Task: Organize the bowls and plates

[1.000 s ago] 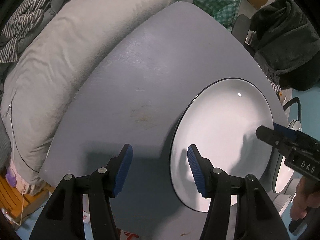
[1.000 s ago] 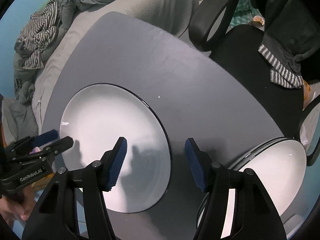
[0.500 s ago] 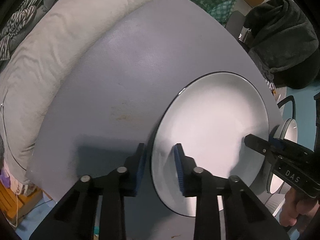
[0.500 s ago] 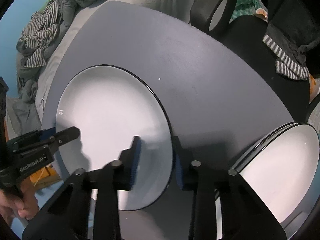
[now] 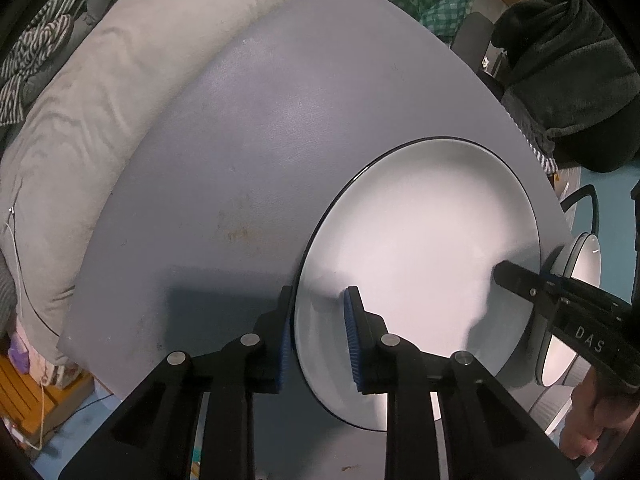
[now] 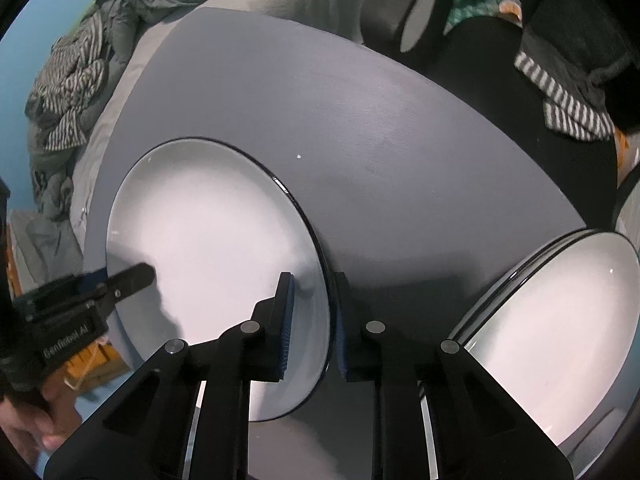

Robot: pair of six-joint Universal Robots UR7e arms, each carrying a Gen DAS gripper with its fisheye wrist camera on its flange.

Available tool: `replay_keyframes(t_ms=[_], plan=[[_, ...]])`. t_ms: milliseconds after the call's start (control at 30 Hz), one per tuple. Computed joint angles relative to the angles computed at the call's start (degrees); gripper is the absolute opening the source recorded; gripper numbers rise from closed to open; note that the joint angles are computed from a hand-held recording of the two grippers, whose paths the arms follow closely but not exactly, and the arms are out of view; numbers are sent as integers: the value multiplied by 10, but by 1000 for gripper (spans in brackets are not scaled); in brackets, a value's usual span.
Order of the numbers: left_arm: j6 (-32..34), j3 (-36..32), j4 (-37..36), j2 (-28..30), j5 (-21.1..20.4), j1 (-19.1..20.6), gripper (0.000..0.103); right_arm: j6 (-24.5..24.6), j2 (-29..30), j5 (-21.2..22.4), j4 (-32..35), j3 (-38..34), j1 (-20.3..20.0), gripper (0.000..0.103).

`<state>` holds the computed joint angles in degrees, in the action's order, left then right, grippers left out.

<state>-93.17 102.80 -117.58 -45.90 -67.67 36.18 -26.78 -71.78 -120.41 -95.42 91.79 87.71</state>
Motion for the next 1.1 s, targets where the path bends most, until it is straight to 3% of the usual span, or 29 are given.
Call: replay_keyframes(t_ms=[733, 1100], plan=[[6, -12, 6, -3, -6, -9, 23, 20, -18, 2, 20, -11, 1, 18], [38, -63, 22, 19, -1, -18, 23, 36, -25, -9, 58, -48, 6, 18]])
